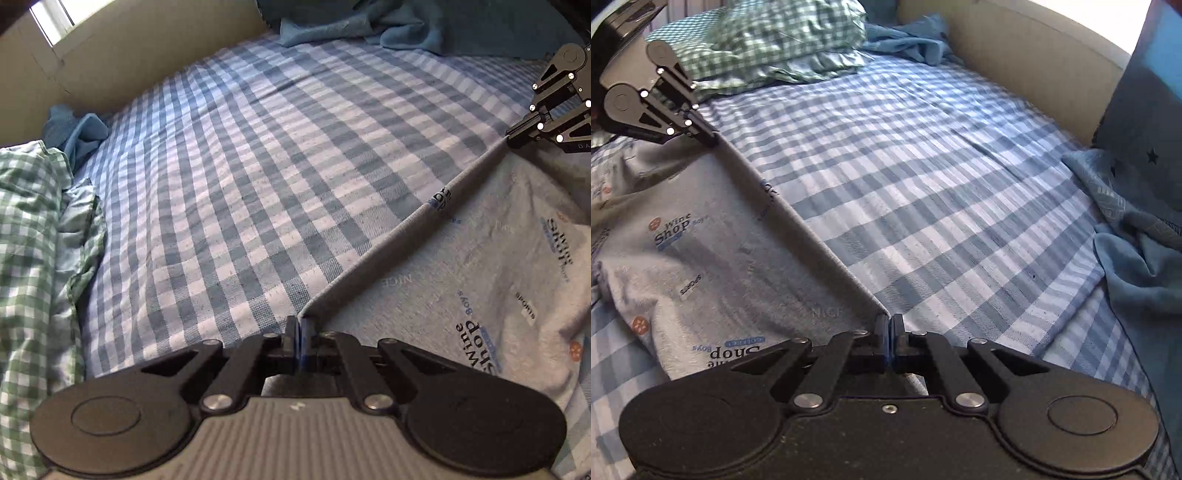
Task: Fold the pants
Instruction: 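Lift the waistband with both grippers and carry it over toward the cuffs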
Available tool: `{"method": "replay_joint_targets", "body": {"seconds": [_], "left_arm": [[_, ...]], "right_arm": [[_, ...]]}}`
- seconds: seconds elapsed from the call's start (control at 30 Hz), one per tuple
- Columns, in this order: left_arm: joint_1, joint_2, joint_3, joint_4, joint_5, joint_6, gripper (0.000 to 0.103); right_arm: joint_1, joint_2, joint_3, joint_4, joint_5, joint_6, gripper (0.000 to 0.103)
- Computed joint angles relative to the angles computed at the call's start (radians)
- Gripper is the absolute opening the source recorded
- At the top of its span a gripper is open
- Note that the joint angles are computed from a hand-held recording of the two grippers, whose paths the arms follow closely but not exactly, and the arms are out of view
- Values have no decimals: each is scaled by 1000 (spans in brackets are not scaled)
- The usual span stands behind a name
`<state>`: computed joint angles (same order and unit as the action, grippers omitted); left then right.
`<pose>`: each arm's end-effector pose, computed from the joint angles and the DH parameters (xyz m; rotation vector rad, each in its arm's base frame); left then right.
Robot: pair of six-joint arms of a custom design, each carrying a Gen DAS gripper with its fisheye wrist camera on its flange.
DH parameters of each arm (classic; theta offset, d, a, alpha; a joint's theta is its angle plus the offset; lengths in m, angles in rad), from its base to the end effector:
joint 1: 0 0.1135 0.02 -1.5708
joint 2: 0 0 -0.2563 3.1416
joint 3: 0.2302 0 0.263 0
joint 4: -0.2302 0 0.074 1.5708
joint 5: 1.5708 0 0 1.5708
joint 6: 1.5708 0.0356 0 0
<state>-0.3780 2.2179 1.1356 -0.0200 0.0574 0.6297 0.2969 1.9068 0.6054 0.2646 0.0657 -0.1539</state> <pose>0.3683 -0.1485 0.0223 1.3050 2.3292 0.0039 0.2744 0.0815 0.0303 -0.5592 2.5436 -0.0345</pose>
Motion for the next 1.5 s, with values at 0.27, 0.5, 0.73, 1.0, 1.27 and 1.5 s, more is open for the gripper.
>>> {"method": "replay_joint_targets", "body": {"seconds": [0.27, 0.5, 0.73, 1.0, 1.27, 1.5], "left_arm": [[104, -33, -67, 42, 154, 36, 23], [354, -178, -71, -73, 310, 195, 97], [484, -85, 40, -220, 146, 402, 91], [490, 1, 121, -330, 67, 446, 4], [501, -262, -266, 69, 78, 388, 0], [766, -721, -752, 341, 453, 740, 1]], "right_arm": [[6, 119, 40, 59, 30, 3, 12], [18, -20, 0, 97, -104, 68, 83], [169, 209, 251, 35, -117, 62, 86], [201, 311, 384, -78, -66, 74, 41], [290, 135, 278, -98, 69, 206, 0], [688, -239, 45, -232, 465, 499, 0]]}}
